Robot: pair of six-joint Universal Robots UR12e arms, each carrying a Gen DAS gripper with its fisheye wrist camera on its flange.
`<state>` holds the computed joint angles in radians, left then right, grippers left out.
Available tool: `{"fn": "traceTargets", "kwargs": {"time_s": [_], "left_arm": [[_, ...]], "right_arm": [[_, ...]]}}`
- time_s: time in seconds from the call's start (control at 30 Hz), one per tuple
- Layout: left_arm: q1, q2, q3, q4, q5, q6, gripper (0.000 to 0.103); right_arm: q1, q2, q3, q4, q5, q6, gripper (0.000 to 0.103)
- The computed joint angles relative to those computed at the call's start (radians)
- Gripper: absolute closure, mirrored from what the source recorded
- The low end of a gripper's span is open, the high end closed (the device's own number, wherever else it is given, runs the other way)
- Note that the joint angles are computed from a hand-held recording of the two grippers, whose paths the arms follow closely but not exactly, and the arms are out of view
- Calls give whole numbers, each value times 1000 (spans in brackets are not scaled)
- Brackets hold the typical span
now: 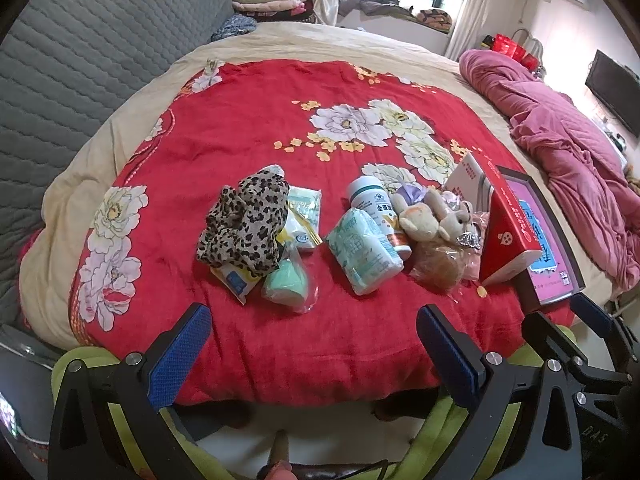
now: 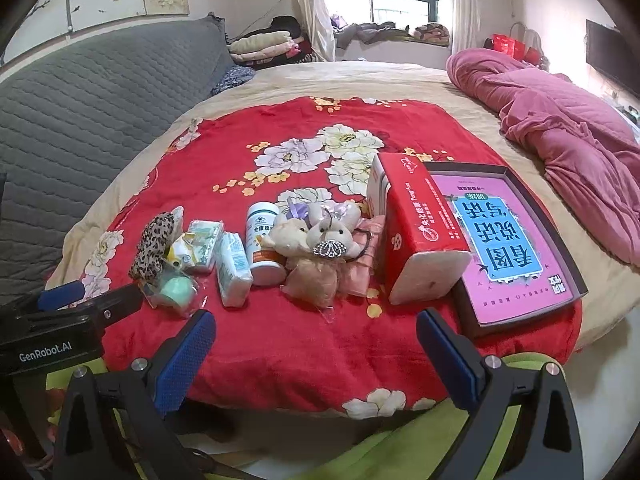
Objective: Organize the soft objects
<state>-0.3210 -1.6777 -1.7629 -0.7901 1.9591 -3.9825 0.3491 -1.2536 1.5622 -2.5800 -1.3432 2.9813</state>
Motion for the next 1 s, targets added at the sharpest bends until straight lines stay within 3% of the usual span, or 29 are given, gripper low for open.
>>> {"fn": "traceTargets", "kwargs": {"time_s": [1.0], "left_arm": [[-3,-2,8,-20,15,5,0]], "right_arm": [[1,3,-7,11,-4,11,2]]}}
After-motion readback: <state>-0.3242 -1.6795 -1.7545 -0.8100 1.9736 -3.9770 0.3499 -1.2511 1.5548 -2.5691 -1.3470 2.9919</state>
